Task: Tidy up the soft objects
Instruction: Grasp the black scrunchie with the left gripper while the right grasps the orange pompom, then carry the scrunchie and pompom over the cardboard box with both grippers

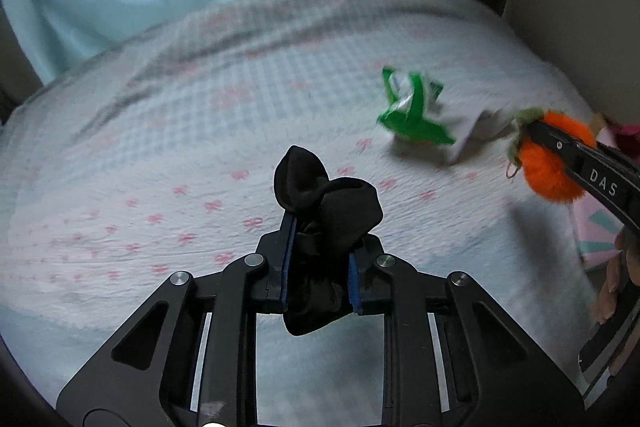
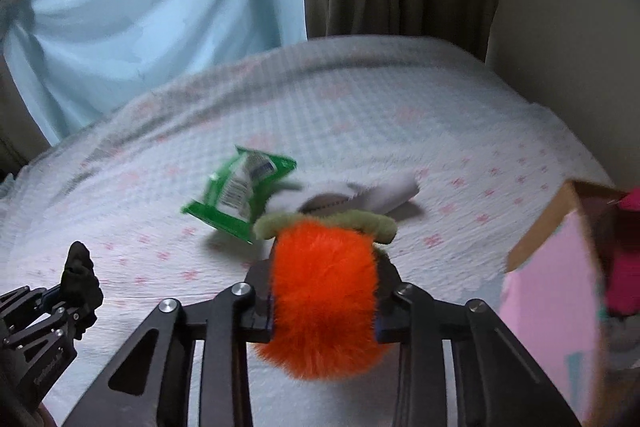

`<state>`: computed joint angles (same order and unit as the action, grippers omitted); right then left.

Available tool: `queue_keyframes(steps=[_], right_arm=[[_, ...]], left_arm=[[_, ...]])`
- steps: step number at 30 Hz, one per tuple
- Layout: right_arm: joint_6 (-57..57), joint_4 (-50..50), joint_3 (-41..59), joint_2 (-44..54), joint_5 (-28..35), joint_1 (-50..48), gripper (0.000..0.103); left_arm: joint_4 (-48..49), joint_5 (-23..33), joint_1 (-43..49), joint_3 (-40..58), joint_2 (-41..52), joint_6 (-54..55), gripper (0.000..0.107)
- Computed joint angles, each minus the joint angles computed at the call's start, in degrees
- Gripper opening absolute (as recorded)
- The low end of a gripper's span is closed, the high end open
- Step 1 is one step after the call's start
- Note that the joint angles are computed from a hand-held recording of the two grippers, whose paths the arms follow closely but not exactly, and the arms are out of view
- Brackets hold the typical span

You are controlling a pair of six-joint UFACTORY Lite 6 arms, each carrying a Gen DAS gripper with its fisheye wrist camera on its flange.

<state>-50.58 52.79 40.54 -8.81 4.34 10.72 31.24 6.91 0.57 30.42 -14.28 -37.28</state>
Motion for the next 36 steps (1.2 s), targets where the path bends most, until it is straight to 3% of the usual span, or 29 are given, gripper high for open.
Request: queue_keyframes(steps=[2, 5, 7, 10, 15, 20, 25, 30, 36], right_arm=[[11.29, -11.99, -0.97, -6.47, 4.23, -1.49, 0.029], [29.28, -29.7, 0.49, -15.48, 13.43, -2.93, 0.029], [36.42, -35.98, 2.28, -20.58, 19.42, -3.59, 0.028], [35.18, -34.77, 7.18, -26.77, 30.56, -8.42, 0.028], [28.0, -28.29, 19.52, -28.97, 48.33, -21.49, 0.028], [14.4, -16.53, 32.62, -24.76, 66.16, -43.9, 0.028], [2.69, -6.85, 45.95, -14.92, 82.37, -67.63, 0.028], [-1.57, -3.89, 58.87, -2.34, 90.11, -79.52, 0.028], [-4.11, -5.97, 76.06, 14.91, 92.79, -82.42, 0.028]], left_arm=[[-10.34, 5.88, -1.25, 0.17, -6.92, 9.5, 0.018], [-14.82, 16.04, -4.0, 2.12, -16.26, 12.43, 0.018], [-16.0, 22.45, -6.12, 4.71, -20.51, 12.23, 0.018], [-16.0, 31.6, -10.54, 10.49, -24.12, 10.02, 0.018], [-10.13, 46.09, -23.43, 24.73, -23.92, 0.84, 0.018], [-4.3, 56.58, -37.72, 40.61, -15.62, -7.22, 0.018], [-1.7, 61.67, -48.54, 54.11, -4.42, -13.14, 0.018], [-1.01, 64.38, -56.98, 69.65, 10.5, -16.61, 0.018], [-3.97, 67.18, -60.9, 91.08, 30.83, -18.25, 0.018]])
